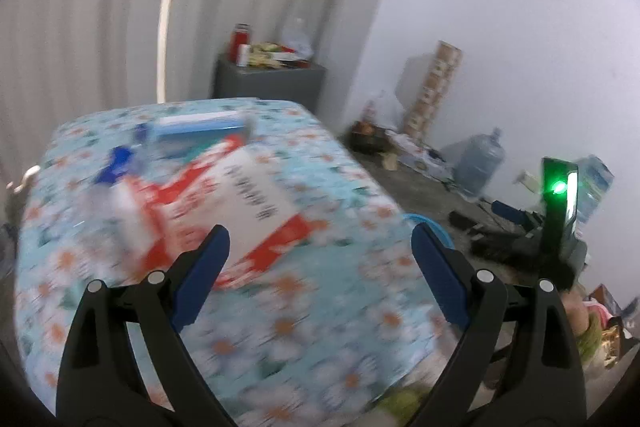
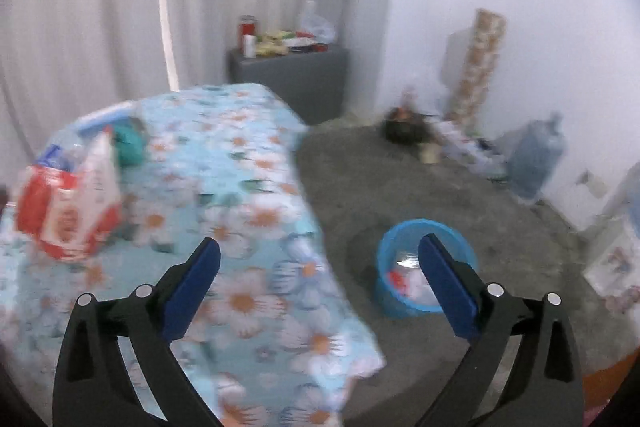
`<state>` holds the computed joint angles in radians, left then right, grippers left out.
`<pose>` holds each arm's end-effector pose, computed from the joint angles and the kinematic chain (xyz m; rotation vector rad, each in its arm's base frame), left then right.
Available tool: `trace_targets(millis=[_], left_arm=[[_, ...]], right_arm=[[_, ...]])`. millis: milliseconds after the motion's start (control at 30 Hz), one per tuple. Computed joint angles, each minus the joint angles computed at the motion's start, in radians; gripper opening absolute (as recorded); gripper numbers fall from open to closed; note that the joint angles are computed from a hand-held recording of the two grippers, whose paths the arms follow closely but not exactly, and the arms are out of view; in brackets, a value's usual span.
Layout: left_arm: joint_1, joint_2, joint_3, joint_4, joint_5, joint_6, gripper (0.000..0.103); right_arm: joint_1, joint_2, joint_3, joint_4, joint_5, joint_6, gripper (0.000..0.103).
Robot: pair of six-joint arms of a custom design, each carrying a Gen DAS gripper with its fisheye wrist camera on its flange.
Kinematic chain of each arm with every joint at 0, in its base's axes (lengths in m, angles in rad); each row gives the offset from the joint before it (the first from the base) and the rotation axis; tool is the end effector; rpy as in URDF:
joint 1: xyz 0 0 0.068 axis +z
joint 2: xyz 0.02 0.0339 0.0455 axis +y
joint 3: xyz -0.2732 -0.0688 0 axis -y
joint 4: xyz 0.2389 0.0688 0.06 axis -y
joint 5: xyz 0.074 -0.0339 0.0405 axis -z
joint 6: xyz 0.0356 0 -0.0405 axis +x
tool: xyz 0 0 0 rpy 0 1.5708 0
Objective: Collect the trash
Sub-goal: 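Move both tools back over the red-and-white snack bag on the bed, then grasp the red-and-white snack bag edge with the right gripper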
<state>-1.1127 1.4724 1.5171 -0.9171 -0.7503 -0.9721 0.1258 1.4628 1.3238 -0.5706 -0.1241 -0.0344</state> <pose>0.1516 -0.2525 0.3794 -0.1568 2.1705 -0.2497 0.3153 0.0443 0.3402 -0.2473 2.2675 0.1894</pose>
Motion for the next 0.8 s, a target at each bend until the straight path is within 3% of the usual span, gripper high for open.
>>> trace_targets(millis=[167,300,433,600,800], left_arm=[[-0.108,-0.109,-0.114,-0.201,-0.126,-0.270,0.088],[-0.111,-0.167,-0.204,-0.250,-0.133,-0.383,0.088],[-0.087,-0.200,-0.262,-0.231,-0.128,-0.374,0.088],[-0.060,-0.245,-0.324,-0.165,-0.117,-0.324,0.088],[-0.031,-0.278,-0.384,-0.061,-0.090,-0.268,0.088]], right_arm=[[0.008,0.024,0.006,0.024,-0.219,0.096,0.096],[0.029,0.124,0.084,-0.059,-0.453,0.154,0.096],[0.088,0.239,0.141,-0.090,-0.589,0.202,0.096],[0.159,0.356,0.214,-0.065,-0.601,0.271,0.088],[0.202,0.572,0.463,-0.153,-0.625,0.288,0.075]])
